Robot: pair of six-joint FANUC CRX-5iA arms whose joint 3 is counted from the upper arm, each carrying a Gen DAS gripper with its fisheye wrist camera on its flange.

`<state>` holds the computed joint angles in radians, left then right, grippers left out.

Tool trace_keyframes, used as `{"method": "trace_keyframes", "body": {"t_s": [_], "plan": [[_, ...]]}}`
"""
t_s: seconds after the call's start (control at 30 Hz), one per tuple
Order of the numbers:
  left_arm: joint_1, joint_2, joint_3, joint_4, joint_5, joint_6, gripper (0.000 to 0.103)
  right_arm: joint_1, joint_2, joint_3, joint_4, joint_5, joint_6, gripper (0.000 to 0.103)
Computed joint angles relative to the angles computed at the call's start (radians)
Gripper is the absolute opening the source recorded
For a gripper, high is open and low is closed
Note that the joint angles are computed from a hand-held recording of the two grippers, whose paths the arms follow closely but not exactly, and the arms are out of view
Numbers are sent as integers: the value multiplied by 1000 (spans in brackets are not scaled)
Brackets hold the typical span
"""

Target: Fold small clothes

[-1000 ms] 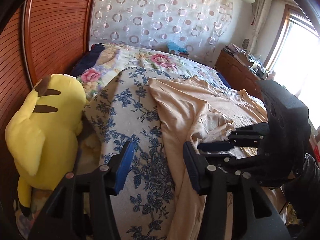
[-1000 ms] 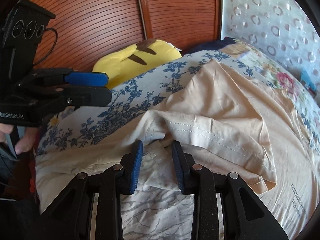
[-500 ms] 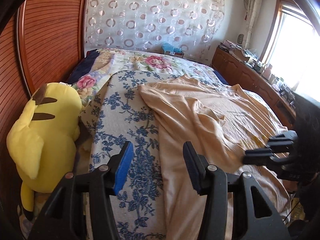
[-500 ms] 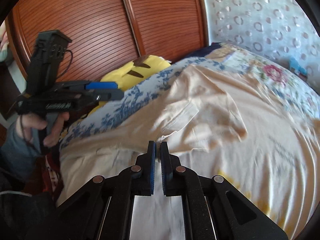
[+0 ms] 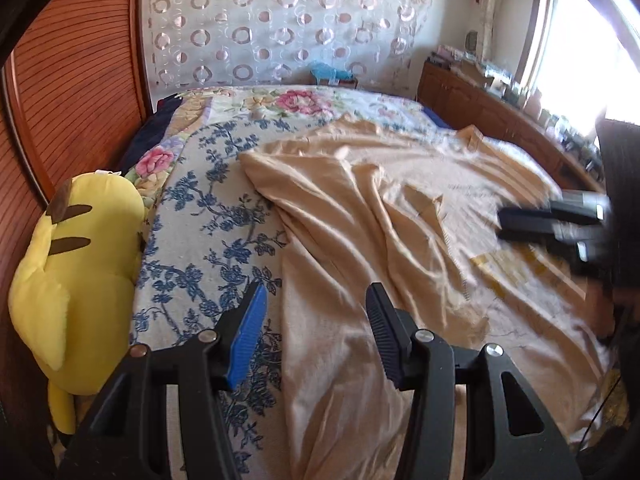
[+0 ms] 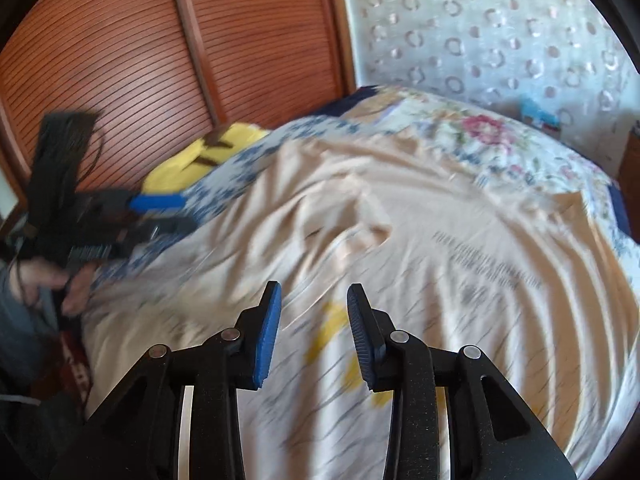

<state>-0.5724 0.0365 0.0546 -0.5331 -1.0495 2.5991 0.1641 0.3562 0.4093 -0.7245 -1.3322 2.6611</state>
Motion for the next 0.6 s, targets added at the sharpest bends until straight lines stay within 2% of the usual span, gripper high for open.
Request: {"method": "trace_keyframes", "body": {"t_s": [0.17,0.37,0.47,0.53,0.6], "plan": [[12,40,21,26,-21,-36,50,52,72,78,36,68,-67,34],[5,42,14,15,-18,-28,54,99,137,147,70,58,-116,31],[0,52,26,8,-31,-32,58,120,143,139,110,70,-102,19],[-3,56,32,4,-40,-34,59,129,148,135,131,80,-94,6],[0,55,28,7,-33,-31,61,118,160,157,116,60,-87,2]]}}
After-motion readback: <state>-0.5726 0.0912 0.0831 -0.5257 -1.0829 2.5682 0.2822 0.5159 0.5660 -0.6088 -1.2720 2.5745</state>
